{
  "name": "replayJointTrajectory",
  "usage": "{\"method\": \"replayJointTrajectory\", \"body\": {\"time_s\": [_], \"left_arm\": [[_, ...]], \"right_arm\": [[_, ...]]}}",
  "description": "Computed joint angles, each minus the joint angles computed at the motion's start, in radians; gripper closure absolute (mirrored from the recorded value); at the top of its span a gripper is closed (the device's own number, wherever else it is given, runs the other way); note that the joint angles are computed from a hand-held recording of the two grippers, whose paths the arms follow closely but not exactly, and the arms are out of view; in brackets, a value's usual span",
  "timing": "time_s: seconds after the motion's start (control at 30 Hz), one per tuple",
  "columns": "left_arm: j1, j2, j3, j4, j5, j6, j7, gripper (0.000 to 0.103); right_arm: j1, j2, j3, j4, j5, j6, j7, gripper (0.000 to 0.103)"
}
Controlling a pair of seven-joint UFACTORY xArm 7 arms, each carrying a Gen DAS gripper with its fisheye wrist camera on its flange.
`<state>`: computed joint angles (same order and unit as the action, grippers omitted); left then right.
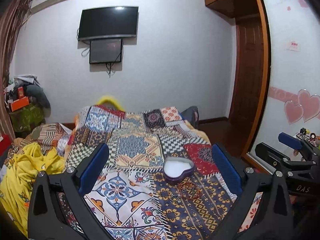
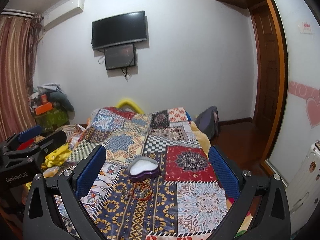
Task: Organize jewelry
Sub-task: 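Move the left tool to the silver rings while the right tool reaches the red beaded bracelet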
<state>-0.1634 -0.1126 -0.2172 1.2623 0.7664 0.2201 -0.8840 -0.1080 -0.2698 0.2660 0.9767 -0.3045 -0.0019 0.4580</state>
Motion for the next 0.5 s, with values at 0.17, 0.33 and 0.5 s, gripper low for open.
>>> {"method": "replayJointTrajectory", "body": {"time_s": [0.17,0.33,0.5], "left_arm": [[-0.029,0.073,0.031,0.031,-0.092,0.057,0.087,0.004],[-0.072,0.161,0.073,0.078,-0.290,0.145,0.262,0.022],[-0.094,0.242,0.089,0.125,-0.487,0.238,0.449,0.034]], "right_arm": [[-0.016,0.051,0.004,0.022,-0.045,0.055,0.024,0.001],[0.037,0.140,-0.053,0.055,-0.079,0.144,0.036,0.001],[0.145,0.205,-0.143,0.073,0.035,0.191,-0.087,0.002]]}}
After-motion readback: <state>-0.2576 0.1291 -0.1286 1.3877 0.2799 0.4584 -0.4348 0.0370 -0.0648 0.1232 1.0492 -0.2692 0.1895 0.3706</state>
